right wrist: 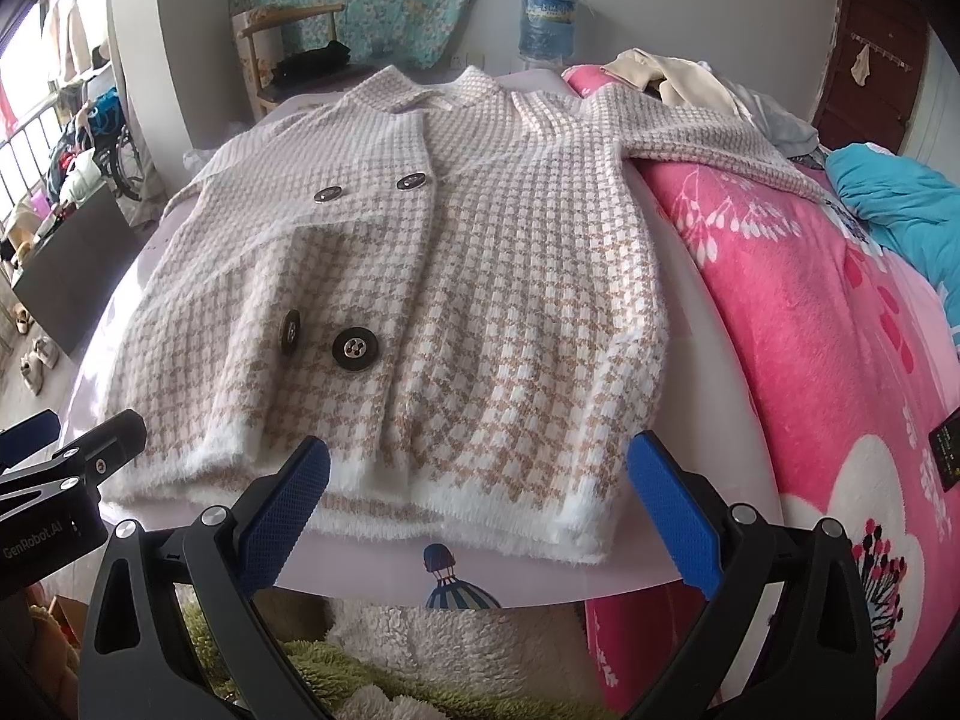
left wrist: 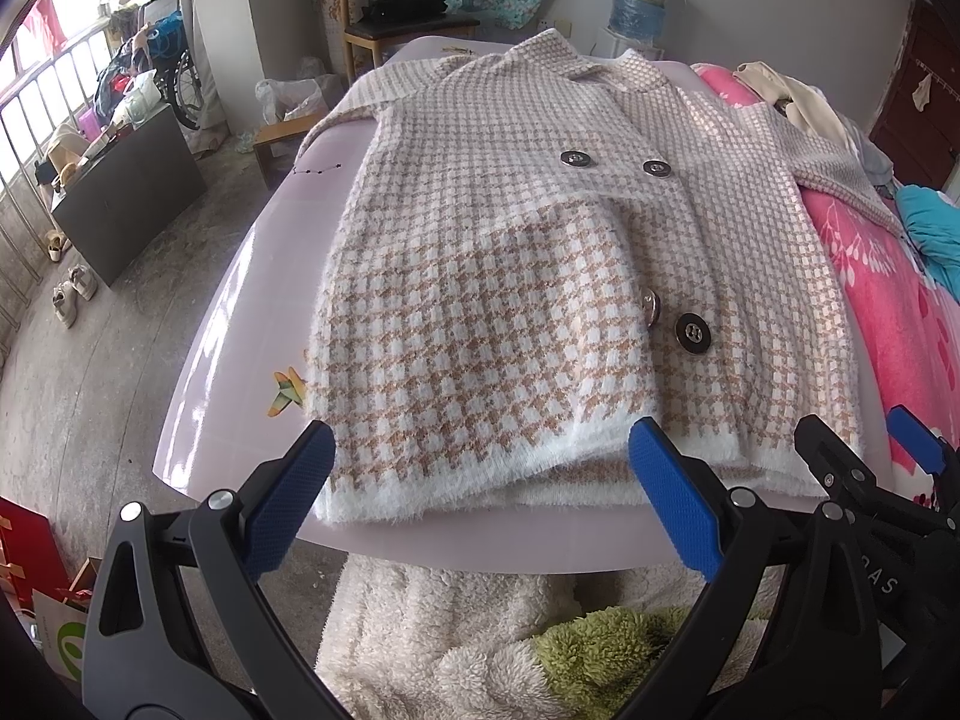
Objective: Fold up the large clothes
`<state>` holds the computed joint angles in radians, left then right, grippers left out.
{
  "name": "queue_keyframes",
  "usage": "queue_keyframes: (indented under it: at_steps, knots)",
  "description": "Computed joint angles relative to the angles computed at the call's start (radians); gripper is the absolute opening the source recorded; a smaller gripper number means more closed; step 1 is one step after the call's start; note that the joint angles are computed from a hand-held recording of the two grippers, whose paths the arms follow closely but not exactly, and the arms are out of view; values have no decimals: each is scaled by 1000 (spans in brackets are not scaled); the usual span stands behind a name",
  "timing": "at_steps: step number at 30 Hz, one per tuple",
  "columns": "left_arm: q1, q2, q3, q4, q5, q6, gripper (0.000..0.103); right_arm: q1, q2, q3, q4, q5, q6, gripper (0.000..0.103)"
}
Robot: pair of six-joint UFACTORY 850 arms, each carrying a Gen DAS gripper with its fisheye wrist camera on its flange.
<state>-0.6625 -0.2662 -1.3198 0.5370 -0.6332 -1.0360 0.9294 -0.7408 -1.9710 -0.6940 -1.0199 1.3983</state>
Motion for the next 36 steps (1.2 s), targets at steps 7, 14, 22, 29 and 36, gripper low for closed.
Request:
queue_keyframes:
  at_steps: [7,14,22,29,36]
  knots:
    - [0,1,0,0,0,0,95,0,-1,-2,0,-1,-1,97]
    - [3,1,-1,0,1,3,95,-1,-6,-13,1,-5,-5,97]
    - [2,1,0,2,2,1,95,1,-7,-14,-1,-6,-4,97]
    - [10,9,-1,-10,-4,19,95,1,-12,-26,0,-13,-8,97]
    - [29,26,21,-22,5,41,95,1,-14,-28,1,-14,-11,97]
